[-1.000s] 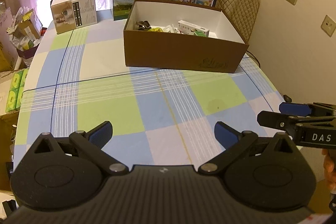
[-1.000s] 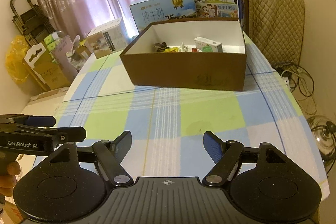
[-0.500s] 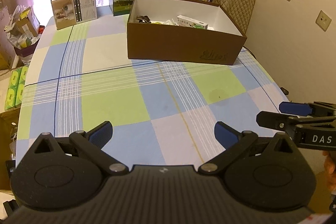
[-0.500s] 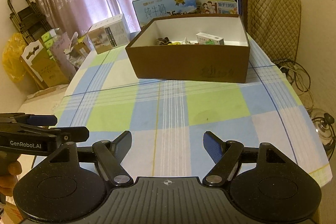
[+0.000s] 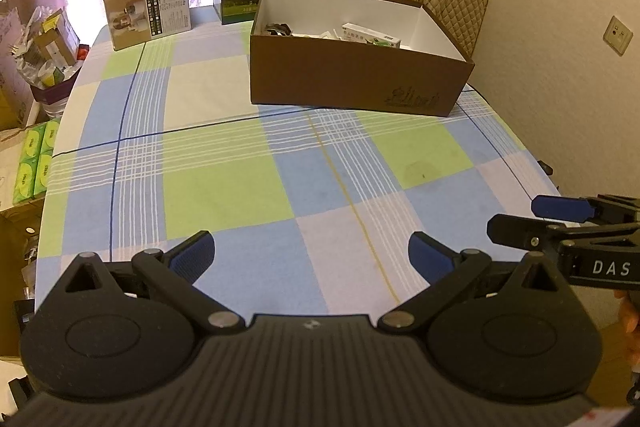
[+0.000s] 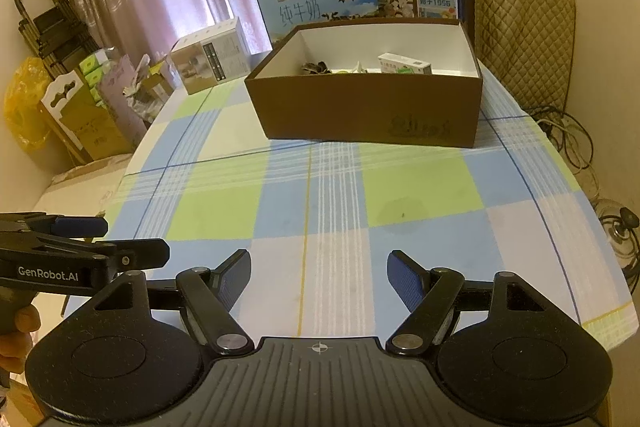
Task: Organize objects
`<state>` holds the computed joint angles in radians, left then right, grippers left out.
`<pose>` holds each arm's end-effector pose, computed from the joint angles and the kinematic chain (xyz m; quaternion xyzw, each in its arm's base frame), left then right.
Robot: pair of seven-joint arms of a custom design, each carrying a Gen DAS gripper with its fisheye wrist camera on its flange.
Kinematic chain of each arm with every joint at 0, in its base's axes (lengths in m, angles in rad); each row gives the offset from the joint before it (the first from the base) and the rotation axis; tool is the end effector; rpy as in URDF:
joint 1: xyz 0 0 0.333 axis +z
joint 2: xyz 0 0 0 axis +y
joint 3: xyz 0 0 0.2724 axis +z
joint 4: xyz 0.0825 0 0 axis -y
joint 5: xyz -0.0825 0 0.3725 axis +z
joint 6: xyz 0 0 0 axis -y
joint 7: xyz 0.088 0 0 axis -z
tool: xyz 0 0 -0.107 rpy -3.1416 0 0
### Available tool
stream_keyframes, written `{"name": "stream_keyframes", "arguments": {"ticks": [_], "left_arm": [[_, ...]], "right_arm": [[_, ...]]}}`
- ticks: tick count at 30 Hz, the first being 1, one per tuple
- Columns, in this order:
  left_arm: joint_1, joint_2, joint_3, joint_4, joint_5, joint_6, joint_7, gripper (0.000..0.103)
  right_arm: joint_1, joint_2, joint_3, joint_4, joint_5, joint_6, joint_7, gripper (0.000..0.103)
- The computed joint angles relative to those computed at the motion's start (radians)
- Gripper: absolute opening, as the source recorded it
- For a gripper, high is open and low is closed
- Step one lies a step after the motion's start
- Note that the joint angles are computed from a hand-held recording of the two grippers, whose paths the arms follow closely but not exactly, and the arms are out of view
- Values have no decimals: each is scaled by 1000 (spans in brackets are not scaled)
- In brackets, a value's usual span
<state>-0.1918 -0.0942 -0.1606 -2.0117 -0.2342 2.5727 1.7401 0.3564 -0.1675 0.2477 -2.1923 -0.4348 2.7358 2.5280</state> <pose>0.5353 -0.1955 0.5307 -0.5327 0.7791 -0.2994 0.1398 0.4347 0.3257 0.4957 -0.6551 0.6566 -0.1692 0.3332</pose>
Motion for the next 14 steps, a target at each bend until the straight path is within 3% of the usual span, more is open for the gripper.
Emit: {"name": "stream_keyframes", "arguments": {"ticks": [14], "left_arm": [[-7, -15, 1, -18, 3, -1, 1, 102]], "right_arm": [[-2, -21, 11, -26, 0, -8, 24, 72]]}}
